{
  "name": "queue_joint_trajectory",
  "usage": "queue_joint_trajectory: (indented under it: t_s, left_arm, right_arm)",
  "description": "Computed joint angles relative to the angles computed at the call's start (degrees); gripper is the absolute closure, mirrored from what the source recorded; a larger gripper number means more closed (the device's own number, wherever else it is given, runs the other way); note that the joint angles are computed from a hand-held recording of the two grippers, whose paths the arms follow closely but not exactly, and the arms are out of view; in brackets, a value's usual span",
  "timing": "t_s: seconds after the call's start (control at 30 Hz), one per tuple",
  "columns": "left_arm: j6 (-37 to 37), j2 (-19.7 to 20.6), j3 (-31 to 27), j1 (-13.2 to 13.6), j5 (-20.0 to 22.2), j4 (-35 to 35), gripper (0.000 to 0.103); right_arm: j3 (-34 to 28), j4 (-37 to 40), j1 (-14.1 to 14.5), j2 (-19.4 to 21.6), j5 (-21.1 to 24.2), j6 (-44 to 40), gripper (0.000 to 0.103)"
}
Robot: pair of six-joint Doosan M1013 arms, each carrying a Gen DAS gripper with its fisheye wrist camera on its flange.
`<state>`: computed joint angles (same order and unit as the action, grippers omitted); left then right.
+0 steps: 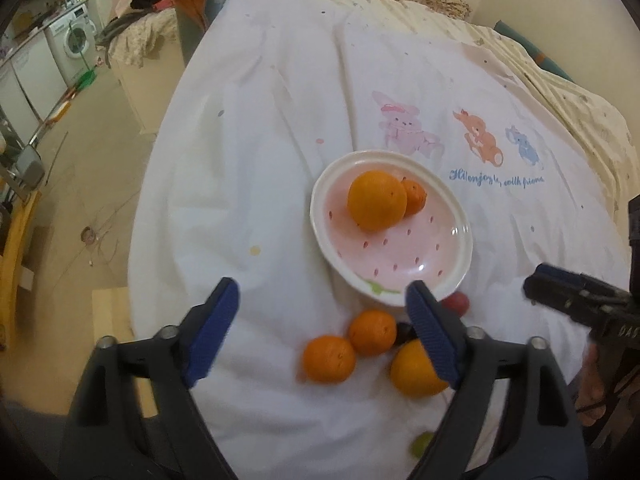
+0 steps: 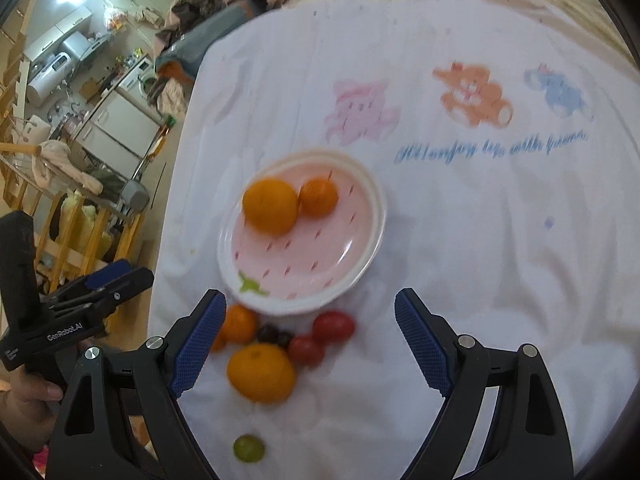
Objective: Organize fruits
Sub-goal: 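Grasp the large orange beside the green lime with the right tool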
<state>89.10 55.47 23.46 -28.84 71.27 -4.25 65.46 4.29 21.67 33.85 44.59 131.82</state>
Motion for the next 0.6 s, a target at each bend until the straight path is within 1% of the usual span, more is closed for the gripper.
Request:
queue_joint_trajectory:
  t_s: [0.07,0.1,0.13,0.27,0.37,0.47,0.53,0.6]
  left_arm:
    - [1.0,-1.5,3.1,0.0,-2.1,0.0,0.012]
    - [1.2,-1.7,3.5,-0.2,-2.4,0.4,0.012]
    - [1.1,-1.9,3.9,-0.2,-2.7,0.5,0.012]
    - [-0.8,-1.6,3.2,-0.1,-2.2,1.1,0.012]
    - [-2.4,-0.5,1.1,0.4,-0.3,0.5,0.012]
    - [-3.8,0.0,0.2,0.3,0.7,2.4,0.012]
    - [-4.3,1.0,-1.5,0.5,2.5,2.3,0.012]
    - [-4.9,1.7,-3.2,0.7,4.2,1.5,0.012]
  right_arm:
    - [-0.1,2.3,0.4,0.6,0.8,-0.6,0.014]
    - [-0.5,3.4,0.6,1.1,2.0,-1.1,0.014]
    - [-1.1,4.1,0.8,1.7,3.6,-1.2,0.014]
    - [-2.4,9.1,1.3,3.5,5.8,-3.6,0.014]
    - [-4.1,9.4,1.7,4.8,7.6,-4.4,0.014]
    - [-6.6,10.9,1.5,6.4,9.9,-5.5,0.015]
    - [-8.0,11.7,1.2,7.3,11.5,-5.9,0.015]
    - [-11.3,14.0,0.5,9.1,16.4,-6.0,0.015]
